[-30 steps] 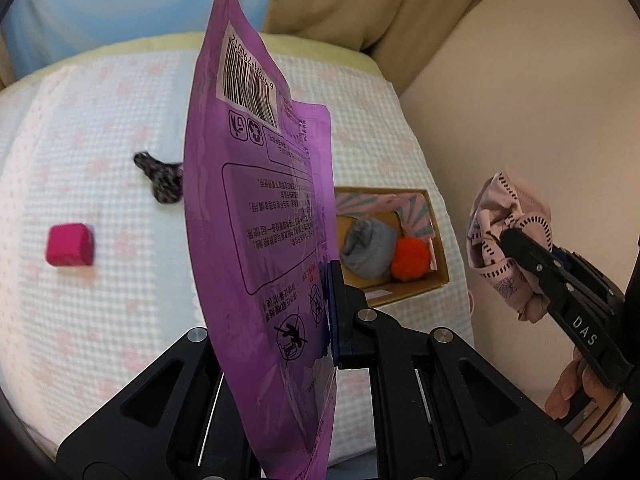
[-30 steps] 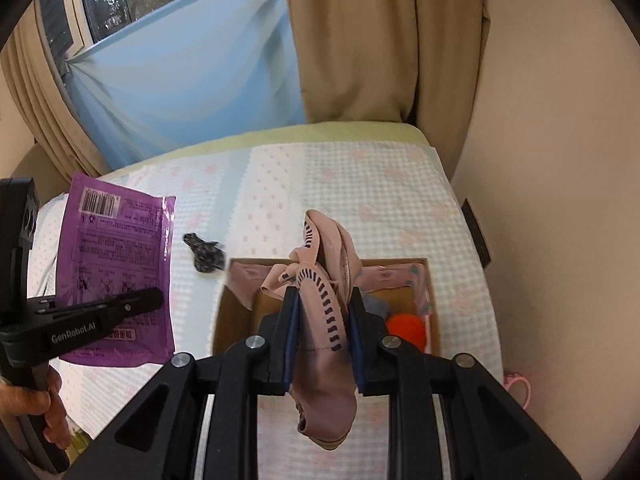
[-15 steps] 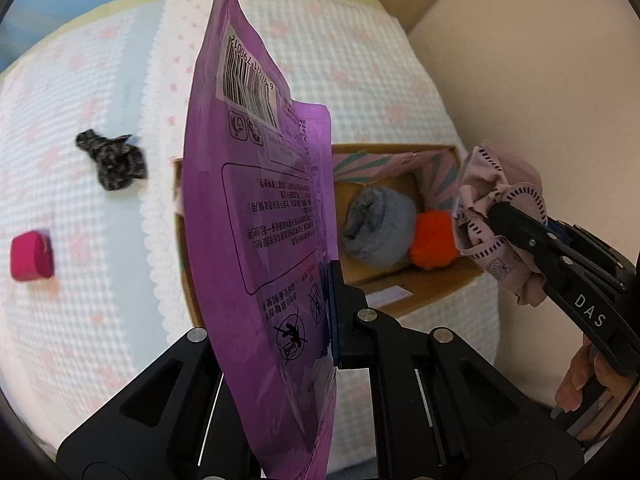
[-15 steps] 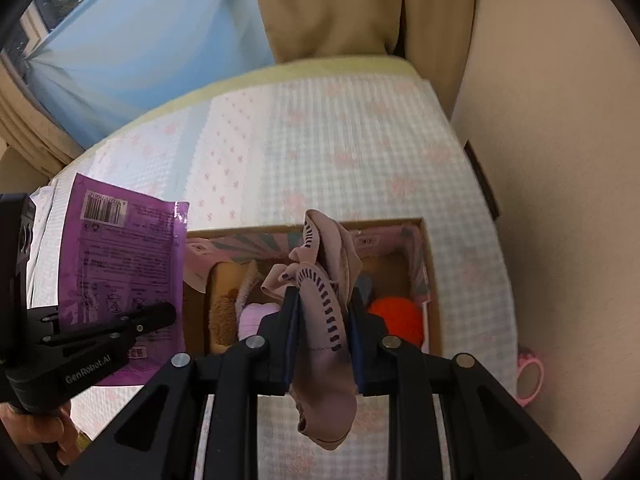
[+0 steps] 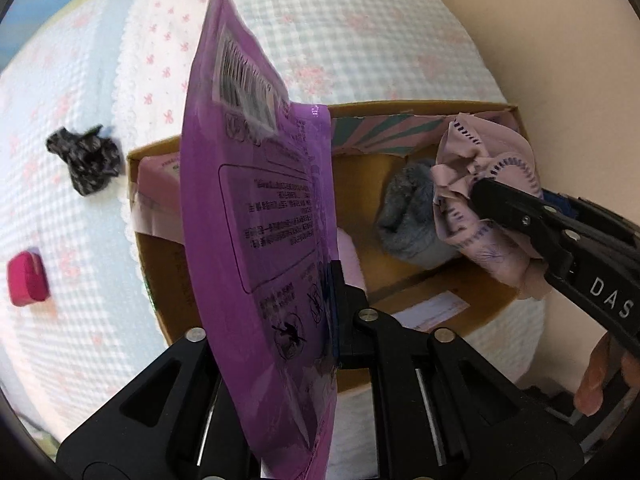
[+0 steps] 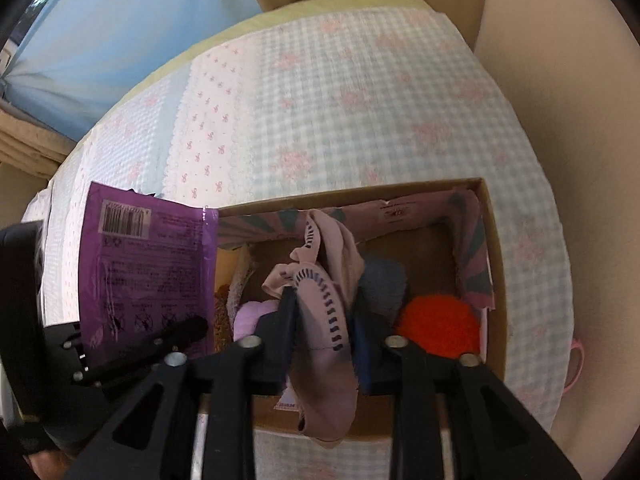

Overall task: Organize soft objects
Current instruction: 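Release the purple packet into the box with the left gripper while the right gripper releases the pink item, then lift both open grippers away from the box toward the remaining items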

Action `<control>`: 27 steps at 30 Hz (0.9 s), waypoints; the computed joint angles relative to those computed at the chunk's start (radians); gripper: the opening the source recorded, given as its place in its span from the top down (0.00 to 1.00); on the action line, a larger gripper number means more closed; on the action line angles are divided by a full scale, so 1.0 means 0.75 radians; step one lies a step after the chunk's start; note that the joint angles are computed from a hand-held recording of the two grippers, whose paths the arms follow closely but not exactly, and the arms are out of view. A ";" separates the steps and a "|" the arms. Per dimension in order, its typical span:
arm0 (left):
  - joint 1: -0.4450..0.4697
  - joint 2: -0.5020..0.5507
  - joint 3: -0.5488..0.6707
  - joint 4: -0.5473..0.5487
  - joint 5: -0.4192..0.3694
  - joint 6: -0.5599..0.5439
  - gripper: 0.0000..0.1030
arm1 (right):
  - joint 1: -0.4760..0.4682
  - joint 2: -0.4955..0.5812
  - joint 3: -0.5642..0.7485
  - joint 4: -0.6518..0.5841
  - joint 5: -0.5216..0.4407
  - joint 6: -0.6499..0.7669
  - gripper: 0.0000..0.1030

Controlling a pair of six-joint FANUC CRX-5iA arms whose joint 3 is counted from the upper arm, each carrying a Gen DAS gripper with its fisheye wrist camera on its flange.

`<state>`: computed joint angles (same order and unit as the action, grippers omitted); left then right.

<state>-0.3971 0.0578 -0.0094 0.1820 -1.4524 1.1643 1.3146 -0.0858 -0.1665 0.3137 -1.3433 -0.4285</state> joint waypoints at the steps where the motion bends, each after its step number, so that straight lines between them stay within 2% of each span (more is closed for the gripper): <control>1: -0.016 -0.006 0.000 -0.008 0.020 0.007 0.07 | -0.002 -0.002 -0.005 -0.004 -0.008 -0.009 0.46; 2: -0.026 -0.011 -0.005 -0.010 0.032 0.008 0.04 | -0.003 -0.003 -0.009 0.000 -0.015 -0.016 0.16; 3: -0.028 -0.018 -0.018 0.004 0.046 0.003 0.00 | 0.005 -0.014 -0.028 0.018 -0.014 -0.032 0.00; 10: -0.037 -0.006 -0.027 -0.010 0.057 0.038 0.00 | 0.015 -0.049 -0.072 0.017 -0.015 -0.072 0.00; 14: 0.024 -0.048 -0.037 -0.015 0.019 -0.007 0.00 | 0.030 -0.057 -0.077 0.022 -0.021 -0.093 0.00; 22: 0.070 -0.121 -0.045 -0.004 0.008 -0.041 0.00 | 0.094 -0.036 -0.016 0.084 -0.122 -0.128 0.00; 27: 0.108 -0.222 -0.067 0.007 -0.020 -0.075 0.00 | 0.152 0.013 0.082 0.116 -0.267 -0.129 0.00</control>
<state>-0.3161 -0.1090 -0.0598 0.1873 -1.4671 1.1081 1.4285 -0.0758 -0.1051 0.4004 -1.5438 -0.5254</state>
